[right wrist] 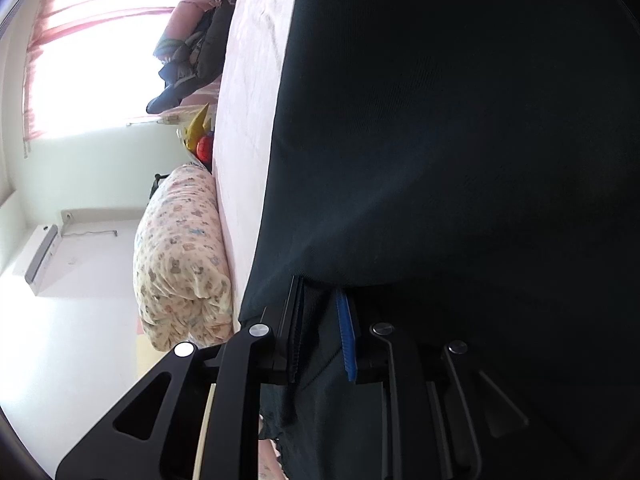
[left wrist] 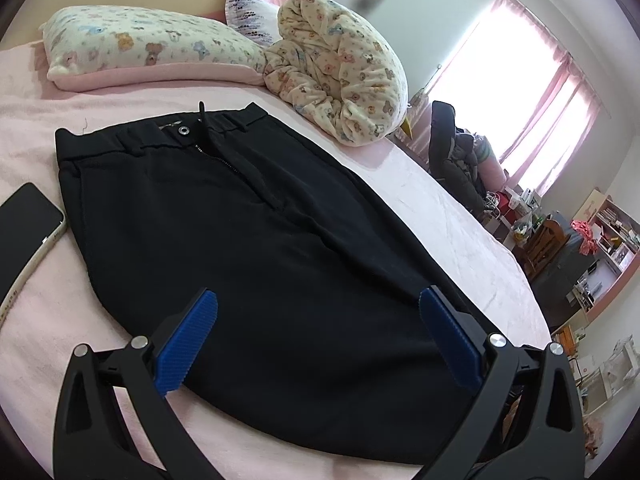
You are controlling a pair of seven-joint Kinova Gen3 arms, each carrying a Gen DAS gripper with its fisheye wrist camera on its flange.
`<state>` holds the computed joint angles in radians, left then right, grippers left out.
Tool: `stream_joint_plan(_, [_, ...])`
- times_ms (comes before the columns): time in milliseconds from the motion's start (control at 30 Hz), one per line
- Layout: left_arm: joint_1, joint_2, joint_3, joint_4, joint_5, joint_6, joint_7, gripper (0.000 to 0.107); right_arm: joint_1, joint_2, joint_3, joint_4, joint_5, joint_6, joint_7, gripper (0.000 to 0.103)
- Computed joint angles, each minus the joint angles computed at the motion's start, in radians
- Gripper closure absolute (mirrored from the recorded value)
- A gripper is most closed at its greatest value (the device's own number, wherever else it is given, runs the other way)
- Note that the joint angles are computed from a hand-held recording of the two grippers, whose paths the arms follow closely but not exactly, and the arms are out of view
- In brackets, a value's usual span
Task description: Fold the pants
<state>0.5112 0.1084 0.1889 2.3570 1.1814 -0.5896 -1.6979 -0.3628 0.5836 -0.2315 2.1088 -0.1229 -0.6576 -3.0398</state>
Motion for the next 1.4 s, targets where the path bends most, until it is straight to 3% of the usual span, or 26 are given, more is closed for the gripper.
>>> stream_joint_plan(100, [0.031,0.003,-0.029,-0.010,0.030,0.003,-0.027,0.006,0.046,0.015,-0.053,0.001,-0.003,-0.023,0.012,0.084])
stream_joint_plan(167, [0.111,0.005,-0.114,-0.018,0.047,0.017,-0.043,0.006,0.116,0.033,-0.144,0.009,-0.033,-0.053,0.080,0.084])
stream_joint_plan(200, [0.152,0.006,-0.160,-0.020,0.044,0.025,-0.040,0.006,0.137,0.044,-0.173,0.013,-0.054,-0.079,0.118,0.086])
stream_joint_plan(233, [0.190,0.007,-0.203,-0.021,0.039,0.034,-0.036,0.006,0.143,0.045,-0.184,0.017,-0.080,-0.089,0.159,0.097])
stream_joint_plan(267, [0.212,0.008,-0.228,-0.021,0.033,0.038,-0.030,0.006,0.146,0.041,-0.194,0.023,-0.104,-0.092,0.194,0.098])
stream_joint_plan(433, [0.234,0.009,-0.261,-0.021,0.029,0.049,-0.018,0.006,0.169,0.030,-0.257,0.060,-0.138,-0.165,0.347,0.099])
stream_joint_plan(633, [0.226,0.014,-0.244,-0.024,0.053,0.032,-0.047,0.006,0.116,-0.056,-0.224,0.103,-0.089,-0.154,0.456,0.099])
stream_joint_plan(733, [0.221,0.014,-0.234,-0.019,0.049,0.019,-0.034,0.006,0.139,-0.092,-0.258,0.162,-0.053,-0.173,0.493,0.099])
stream_joint_plan(800, [0.204,0.010,-0.217,-0.009,0.022,0.012,0.008,0.006,0.149,-0.107,-0.275,0.205,-0.004,-0.178,0.482,0.099])
stream_joint_plan(967, [0.209,0.007,-0.239,0.006,-0.053,0.025,0.092,0.006,0.069,-0.107,-0.212,0.281,0.056,-0.215,0.383,0.103])
stream_joint_plan(1067, [0.121,0.007,-0.145,0.012,-0.073,0.009,0.105,0.006,0.076,-0.099,-0.258,0.313,-0.014,-0.207,0.438,0.103])
stream_joint_plan(1133, [0.076,0.004,-0.112,0.015,-0.107,0.021,0.112,0.006,0.150,-0.116,-0.345,0.324,-0.021,-0.142,0.505,0.103])
stream_joint_plan(1200, [-0.006,-0.015,-0.080,0.018,-0.186,0.092,0.136,0.006,0.224,-0.137,-0.406,0.301,0.021,-0.061,0.547,0.103])
stream_joint_plan(1300, [-0.145,-0.034,-0.024,-0.019,-0.308,0.214,0.173,0.006,0.200,-0.239,-0.375,0.299,0.014,0.043,0.660,0.088])
stream_joint_plan(1333, [-0.191,-0.033,-0.012,-0.044,-0.349,0.254,0.164,0.006,0.156,-0.279,-0.328,0.314,0.008,0.050,0.701,0.077])
stream_joint_plan(1367, [-0.237,-0.025,-0.003,-0.075,-0.389,0.295,0.146,0.006,0.109,-0.302,-0.282,0.329,-0.009,0.041,0.741,0.059])
stream_joint_plan(1400, [-0.284,-0.012,0.007,-0.115,-0.418,0.336,0.119,0.006,0.063,-0.333,-0.236,0.362,-0.030,0.016,0.782,0.053])
